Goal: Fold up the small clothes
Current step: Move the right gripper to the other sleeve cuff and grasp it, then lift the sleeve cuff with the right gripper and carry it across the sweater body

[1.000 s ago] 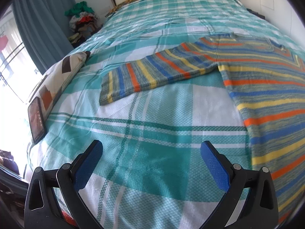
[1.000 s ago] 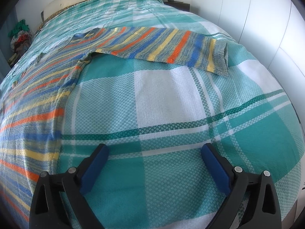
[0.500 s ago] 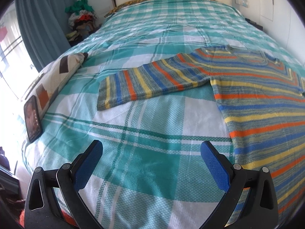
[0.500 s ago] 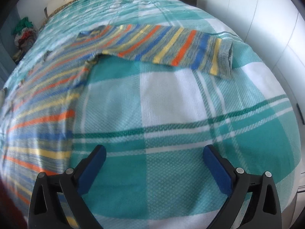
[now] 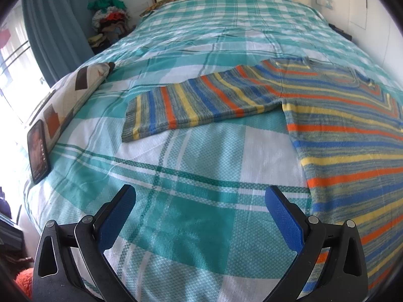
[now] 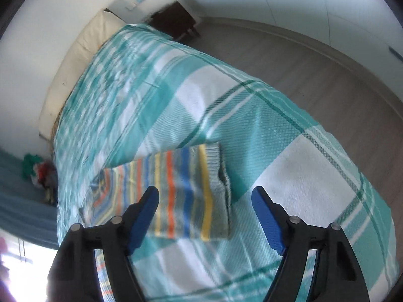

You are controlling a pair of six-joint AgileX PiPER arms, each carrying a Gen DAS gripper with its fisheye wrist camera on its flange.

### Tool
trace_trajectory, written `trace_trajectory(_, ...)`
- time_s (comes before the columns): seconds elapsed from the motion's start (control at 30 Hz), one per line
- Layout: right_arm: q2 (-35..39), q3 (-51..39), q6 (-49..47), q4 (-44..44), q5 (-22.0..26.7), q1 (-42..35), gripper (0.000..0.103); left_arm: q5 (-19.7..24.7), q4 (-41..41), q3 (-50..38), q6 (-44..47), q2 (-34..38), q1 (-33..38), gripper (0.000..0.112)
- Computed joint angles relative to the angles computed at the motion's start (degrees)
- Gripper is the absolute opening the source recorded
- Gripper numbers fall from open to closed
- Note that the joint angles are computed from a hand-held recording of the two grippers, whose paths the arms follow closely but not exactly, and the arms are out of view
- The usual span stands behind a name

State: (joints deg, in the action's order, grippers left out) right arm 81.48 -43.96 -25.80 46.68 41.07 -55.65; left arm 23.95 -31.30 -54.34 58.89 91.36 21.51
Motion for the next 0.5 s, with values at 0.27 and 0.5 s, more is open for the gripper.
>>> trace_trajectory(0.27,9.85,-2.55,0.98,0.31,-6.85,5.31,0.053,-2.54,6.15,1.09,-3.90,1.59,-0.86,0.102)
trace_trajectory(0.5,4.48,-4.97,20.05,-20.47,-11.63,13.99,0.003,-1.04,4.96,-0.08,-3.99,2.54,-0.04,0.102)
